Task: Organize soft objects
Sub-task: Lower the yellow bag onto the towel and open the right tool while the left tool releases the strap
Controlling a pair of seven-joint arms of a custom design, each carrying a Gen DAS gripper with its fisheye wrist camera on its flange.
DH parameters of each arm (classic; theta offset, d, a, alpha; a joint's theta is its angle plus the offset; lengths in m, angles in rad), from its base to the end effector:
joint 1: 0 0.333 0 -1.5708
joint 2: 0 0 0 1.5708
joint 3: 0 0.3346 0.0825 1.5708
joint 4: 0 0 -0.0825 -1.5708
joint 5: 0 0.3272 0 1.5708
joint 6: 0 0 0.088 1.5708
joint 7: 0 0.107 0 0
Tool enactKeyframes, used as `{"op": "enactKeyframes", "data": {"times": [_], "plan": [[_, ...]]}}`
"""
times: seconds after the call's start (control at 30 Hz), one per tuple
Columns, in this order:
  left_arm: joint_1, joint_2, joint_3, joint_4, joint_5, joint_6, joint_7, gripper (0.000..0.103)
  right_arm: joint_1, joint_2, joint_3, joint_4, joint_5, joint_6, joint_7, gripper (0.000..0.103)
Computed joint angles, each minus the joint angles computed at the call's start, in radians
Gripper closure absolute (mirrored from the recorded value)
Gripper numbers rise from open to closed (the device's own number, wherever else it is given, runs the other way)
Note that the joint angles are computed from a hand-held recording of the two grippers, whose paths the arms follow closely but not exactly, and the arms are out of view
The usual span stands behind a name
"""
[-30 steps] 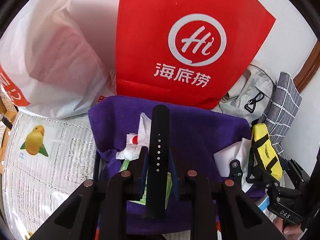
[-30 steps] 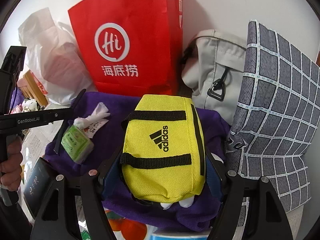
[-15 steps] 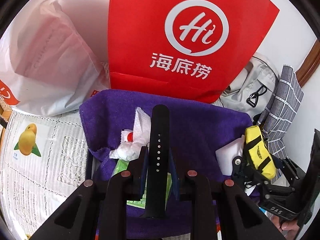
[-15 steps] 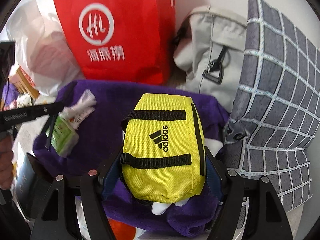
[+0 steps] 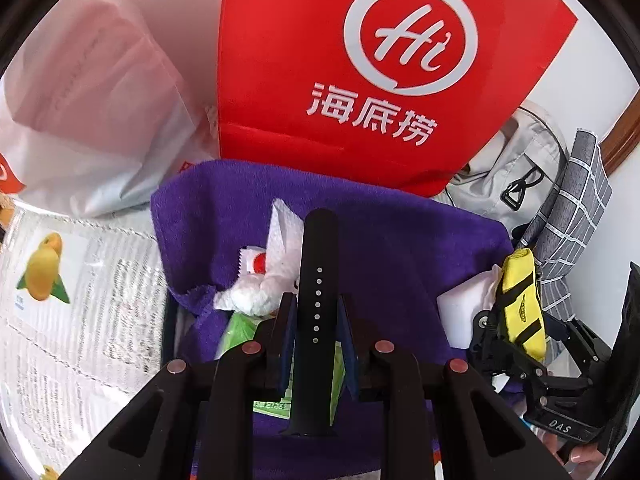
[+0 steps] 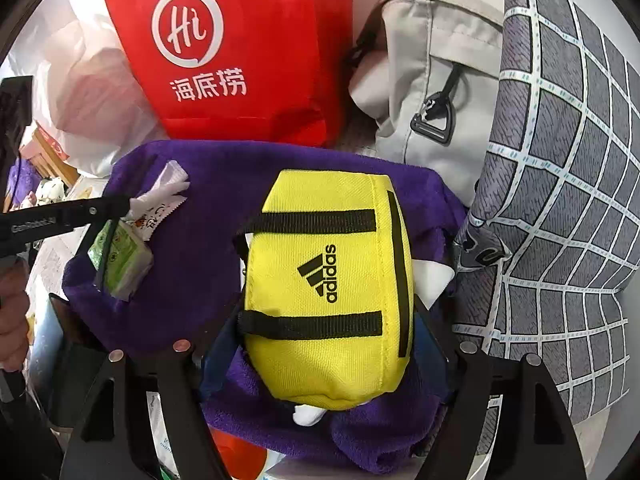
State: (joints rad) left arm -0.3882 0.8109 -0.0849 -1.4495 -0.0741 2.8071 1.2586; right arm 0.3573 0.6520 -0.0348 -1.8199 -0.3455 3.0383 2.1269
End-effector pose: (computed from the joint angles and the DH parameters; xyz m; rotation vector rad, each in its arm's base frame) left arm 0.6640 -0.3154 0.3145 -2.0021 2.1134 -0.8104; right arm 0.6206 0.2389 0.2974 -1.9652 1.7544 -0.4461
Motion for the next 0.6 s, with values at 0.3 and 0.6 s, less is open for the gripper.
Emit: {"op": "enactKeyframes", "data": {"times": [0.3, 0.6], "plan": [[-0.002, 0.025, 0.000, 0.039, -0.006, -0.044, -0.013, 0.083, -0.047, -0.059, 0.033, -0.085, 0.005, 0.074, -0.027, 0.019], [-0.032, 0.025, 0.022, 0.060, 0.031, -0.067, -0.040, 0.067, 0.039, -0.137, -0.076, -0.196, 0.037, 0.251, -0.004, 0.018]]}}
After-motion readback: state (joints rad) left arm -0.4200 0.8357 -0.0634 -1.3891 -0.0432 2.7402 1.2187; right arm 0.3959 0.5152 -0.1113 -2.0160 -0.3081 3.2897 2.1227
